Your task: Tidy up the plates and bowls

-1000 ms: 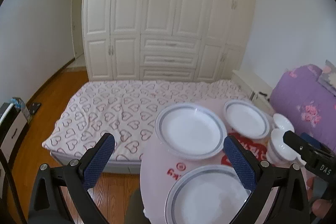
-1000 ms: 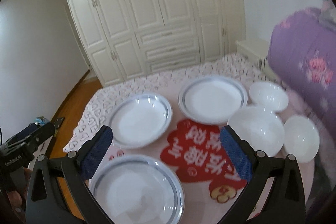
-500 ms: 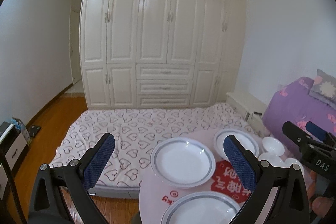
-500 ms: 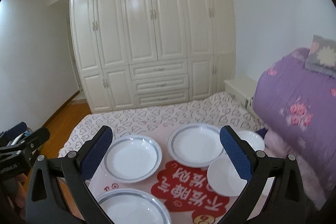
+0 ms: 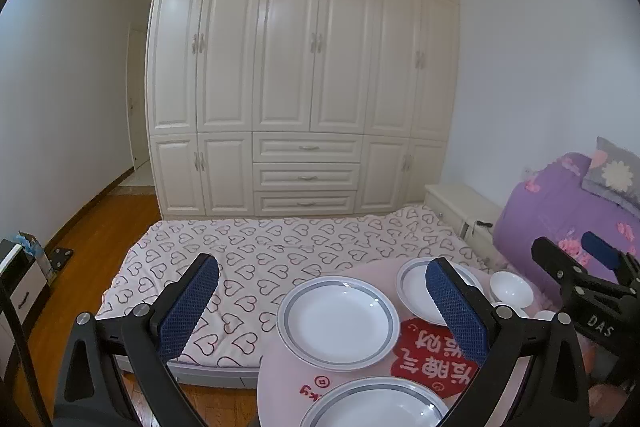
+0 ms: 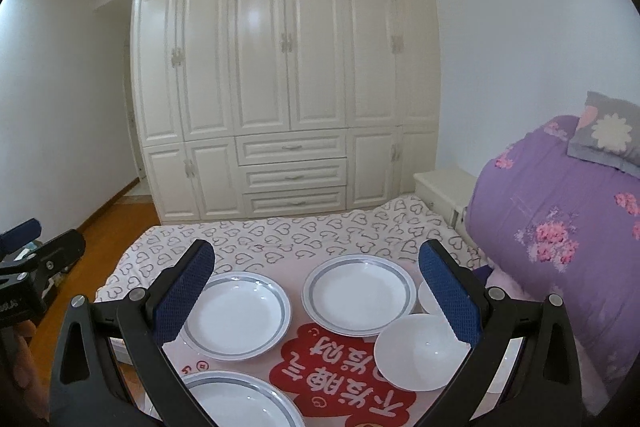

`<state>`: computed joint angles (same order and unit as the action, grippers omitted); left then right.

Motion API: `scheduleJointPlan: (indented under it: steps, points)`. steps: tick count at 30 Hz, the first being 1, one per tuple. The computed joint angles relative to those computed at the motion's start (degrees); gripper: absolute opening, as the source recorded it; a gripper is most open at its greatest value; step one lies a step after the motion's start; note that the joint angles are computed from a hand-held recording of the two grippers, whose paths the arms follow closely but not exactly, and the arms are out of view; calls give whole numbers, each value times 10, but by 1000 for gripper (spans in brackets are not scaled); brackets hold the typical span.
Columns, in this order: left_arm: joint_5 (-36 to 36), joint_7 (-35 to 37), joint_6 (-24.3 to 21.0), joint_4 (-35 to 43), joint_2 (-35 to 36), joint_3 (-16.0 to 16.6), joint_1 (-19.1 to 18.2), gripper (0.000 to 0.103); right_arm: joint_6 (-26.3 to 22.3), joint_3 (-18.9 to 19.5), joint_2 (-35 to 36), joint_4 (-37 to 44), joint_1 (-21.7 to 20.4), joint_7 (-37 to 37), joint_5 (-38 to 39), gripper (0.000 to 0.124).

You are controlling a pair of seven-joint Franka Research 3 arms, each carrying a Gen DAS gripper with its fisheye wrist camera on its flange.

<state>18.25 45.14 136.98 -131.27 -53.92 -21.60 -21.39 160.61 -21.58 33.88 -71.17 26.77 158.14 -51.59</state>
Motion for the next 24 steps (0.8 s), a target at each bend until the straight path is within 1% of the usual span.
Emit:
scheduleJointPlan:
  steps: [1, 2, 4, 6, 8, 9, 11, 13, 16, 18, 19, 20, 22, 24]
  points:
    - [0, 0, -2, 1, -1, 0, 0, 102, -1, 5, 3, 3, -5, -6, 9, 103]
    - [0, 0, -5, 10, 5, -3, 2, 102, -2, 20, 8, 10, -19, -25, 31, 103]
    - [0, -1, -7, 11, 8, -3, 1, 102, 6, 20, 13, 11, -24, -34, 50, 103]
    - [-2, 5, -15, 14, 10, 0, -2, 102, 21, -3, 17, 6, -11, -18, 43, 103]
    - [-3, 7, -16, 14, 15, 2, -2, 102, 40, -40, 22, 3, 11, 24, 11, 103]
    - [-5, 7, -19, 17, 18, 2, -2, 102, 54, -43, 26, 4, 9, 28, 6, 103]
    - [-5, 7, -21, 19, 22, 3, -1, 102, 51, -12, 34, 16, -14, -23, 42, 103]
    - [-5, 7, -29, 30, 33, 0, 2, 102, 31, -17, 49, 31, -10, -43, 56, 103]
    - [-5, 6, -38, 36, 43, -2, 4, 102, 8, -1, 67, 54, -20, -91, 90, 103]
    - [-4, 6, -40, 40, 52, -1, 6, 102, 15, 22, 76, 63, -38, -130, 127, 103]
    - [-3, 5, -41, 42, 58, -1, 8, 102, 17, 40, 81, 69, -51, -159, 153, 103]
    - [-2, 5, -42, 45, 66, 0, 10, 102, 8, 57, 89, 82, -63, -188, 178, 103]
    - [-2, 4, -45, 53, 81, 0, 13, 102, -9, 76, 104, 105, -75, -233, 215, 103]
    - [-1, 4, -48, 64, 97, 2, 17, 102, -16, 111, 119, 127, -97, -289, 262, 103]
